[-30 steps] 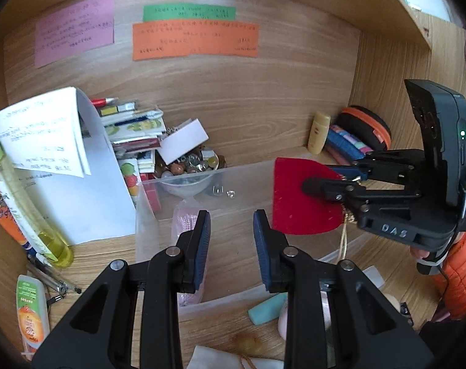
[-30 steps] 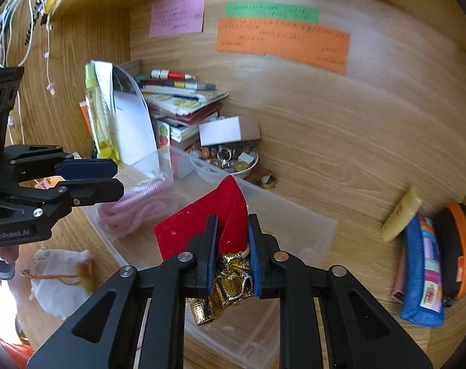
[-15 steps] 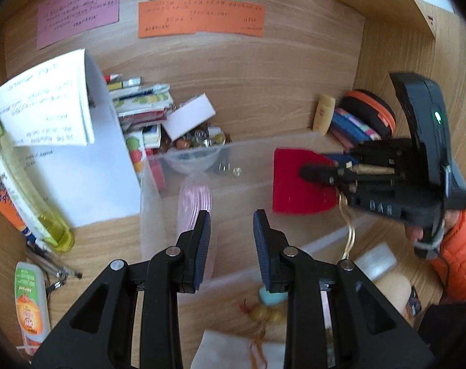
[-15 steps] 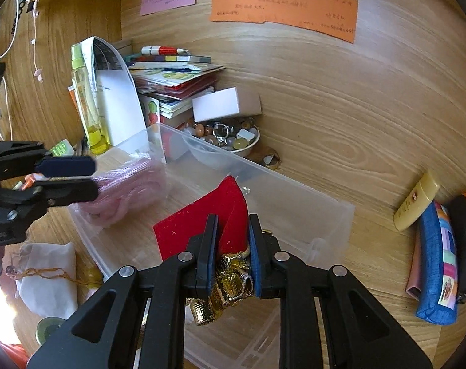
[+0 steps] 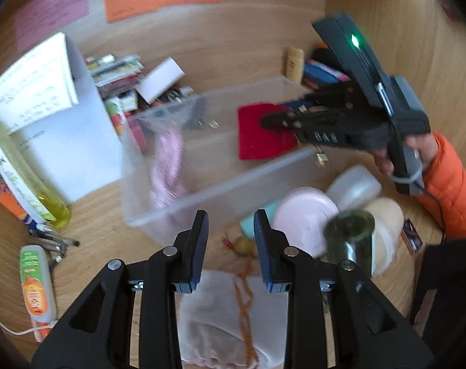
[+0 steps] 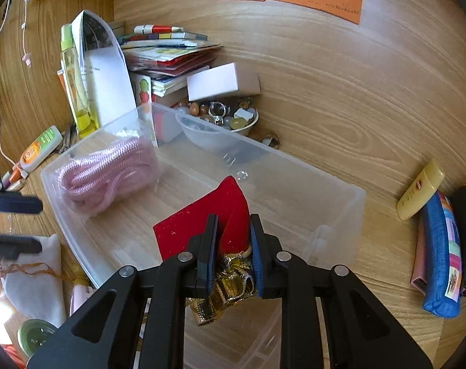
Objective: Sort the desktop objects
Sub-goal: 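Carry the red velvet pouch into the clear box with the right tool and release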
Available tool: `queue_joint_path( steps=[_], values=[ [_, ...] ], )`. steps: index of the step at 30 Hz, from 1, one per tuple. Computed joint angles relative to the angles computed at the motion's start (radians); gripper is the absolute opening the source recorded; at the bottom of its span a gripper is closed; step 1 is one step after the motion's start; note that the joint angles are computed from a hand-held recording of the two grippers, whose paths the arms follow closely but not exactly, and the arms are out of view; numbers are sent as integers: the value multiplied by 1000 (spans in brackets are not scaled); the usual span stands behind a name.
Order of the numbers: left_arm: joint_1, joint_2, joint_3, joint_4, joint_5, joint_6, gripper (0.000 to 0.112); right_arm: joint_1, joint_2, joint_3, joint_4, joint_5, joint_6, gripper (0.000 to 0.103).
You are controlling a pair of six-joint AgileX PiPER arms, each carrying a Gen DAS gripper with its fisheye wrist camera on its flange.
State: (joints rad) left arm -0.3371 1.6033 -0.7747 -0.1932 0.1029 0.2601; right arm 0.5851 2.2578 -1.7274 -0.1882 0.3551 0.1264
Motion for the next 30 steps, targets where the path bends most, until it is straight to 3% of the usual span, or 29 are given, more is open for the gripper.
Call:
queue_joint_path(
  steps=[3,7,11,15,18,19,24,26,30],
  values=[
    [-12,42,-26,78,39,-74,29,-7,3,2,72,-2,-66,19],
    [-9,82,-61,-40,103,51,30,-28,-6,26,211,-25,-190,19],
    [-35,113,-89,129,131,-107,33,-27,-16,47,238,-46,-216,21],
    [-38,135,-103,172,144,-149,34,-26,-35,84,325,-76,-304,36],
    [-39,161,-118,197,157,-168,34,-13,-54,120,246,-116,-227,57],
    [-39,173,-124,195,161,-163,34,-13,-62,133,248,-129,-228,57],
    [-43,179,-120,254,141,-222,34,-34,-76,148,448,-135,-397,62],
    [-40,178,-113,267,128,-239,34,-40,-74,145,462,-134,-391,64],
    [-47,171,-80,428,77,-422,34,-51,-69,138,550,-120,-465,64]
  ],
)
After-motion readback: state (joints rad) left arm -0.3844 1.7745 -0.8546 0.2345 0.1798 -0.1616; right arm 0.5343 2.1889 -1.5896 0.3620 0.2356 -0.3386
